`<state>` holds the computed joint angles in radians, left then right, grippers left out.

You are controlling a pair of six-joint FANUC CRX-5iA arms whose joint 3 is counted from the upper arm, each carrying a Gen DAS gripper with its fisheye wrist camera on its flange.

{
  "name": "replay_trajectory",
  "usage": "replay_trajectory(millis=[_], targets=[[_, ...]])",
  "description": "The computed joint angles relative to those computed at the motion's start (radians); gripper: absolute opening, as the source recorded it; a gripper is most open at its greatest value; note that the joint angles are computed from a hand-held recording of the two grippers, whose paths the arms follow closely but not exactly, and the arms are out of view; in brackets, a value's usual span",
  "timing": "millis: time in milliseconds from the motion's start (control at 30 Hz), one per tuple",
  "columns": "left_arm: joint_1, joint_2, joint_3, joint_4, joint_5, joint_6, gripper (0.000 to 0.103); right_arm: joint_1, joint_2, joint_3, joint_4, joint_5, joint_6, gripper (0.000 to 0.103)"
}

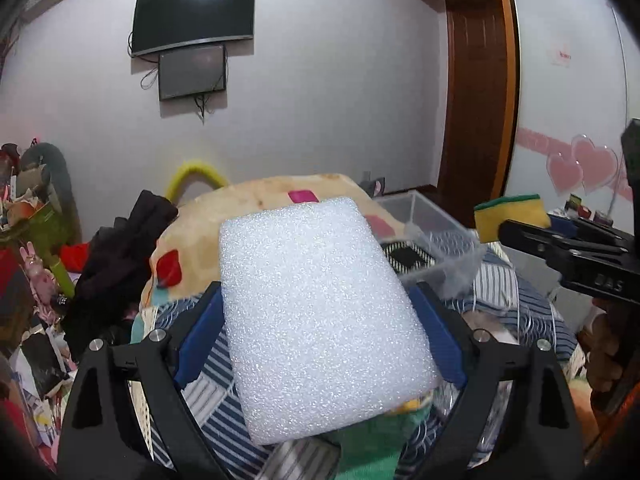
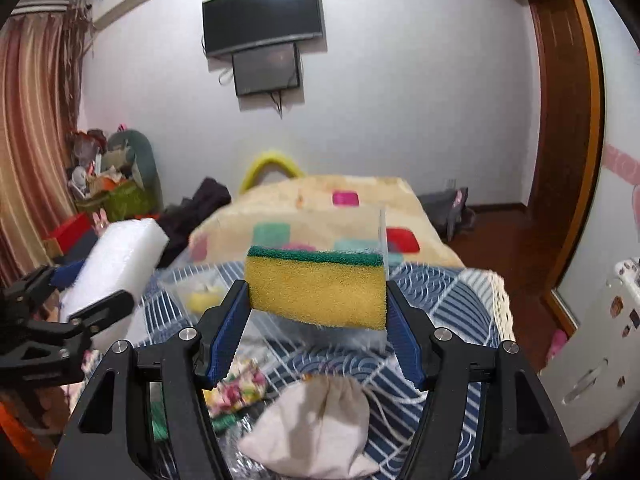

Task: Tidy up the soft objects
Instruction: 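Lower the foam block into the box with the left tool while the right tool places the sponge in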

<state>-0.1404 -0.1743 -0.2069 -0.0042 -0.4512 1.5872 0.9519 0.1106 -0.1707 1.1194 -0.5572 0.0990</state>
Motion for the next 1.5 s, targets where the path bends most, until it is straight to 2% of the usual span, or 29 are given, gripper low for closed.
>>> replay_trajectory(millis=[67,200,300,367,567,700,833,967,1100,1167,1267,1400,1500], targets=[[0.006,0.014,0.016,0.029,0.010,-0.025,0.091,-0.012,0.003,0.003,0.040,0.019,-0.030,0.063],[-0.003,0.053,0.078,-0.018,0.016,0.011,0.091,-0.031,0.015,0.012,0.125,0.036,-0.084,0.064],[-0.011,0.098,0.139,-0.067,-0.007,0.053,0.091,-0.046,0.028,0.021,0.180,0.047,-0.128,0.064],[-0.011,0.132,0.169,-0.063,-0.023,0.048,0.091,-0.050,0.043,0.034,0.183,0.052,-0.130,0.064],[0.005,0.240,0.254,-0.017,-0.092,0.017,0.091,-0.041,0.103,0.104,0.034,0.049,-0.007,0.064],[0.034,0.297,0.276,0.095,-0.121,-0.071,0.091,-0.031,0.148,0.180,-0.151,0.017,0.161,0.064],[0.049,0.357,0.321,0.149,-0.166,-0.118,0.091,-0.022,0.197,0.270,-0.311,-0.042,0.335,0.064],[0.044,0.400,0.367,0.136,-0.224,-0.101,0.091,-0.026,0.220,0.334,-0.467,-0.076,0.465,0.064],[0.045,0.398,0.355,0.149,-0.221,-0.110,0.091,-0.030,0.228,0.371,-0.570,-0.119,0.549,0.065],[0.043,0.400,0.364,0.138,-0.228,-0.107,0.095,-0.031,0.227,0.388,-0.620,-0.137,0.589,0.071],[0.036,0.395,0.374,0.111,-0.239,-0.089,0.098,-0.028,0.212,0.377,-0.623,-0.129,0.594,0.083],[0.032,0.363,0.361,0.085,-0.237,-0.073,0.098,-0.022,0.183,0.329,-0.535,-0.099,0.528,0.083],[0.037,0.326,0.326,0.109,-0.225,-0.087,0.102,-0.015,0.152,0.277,-0.443,-0.085,0.462,0.083]])
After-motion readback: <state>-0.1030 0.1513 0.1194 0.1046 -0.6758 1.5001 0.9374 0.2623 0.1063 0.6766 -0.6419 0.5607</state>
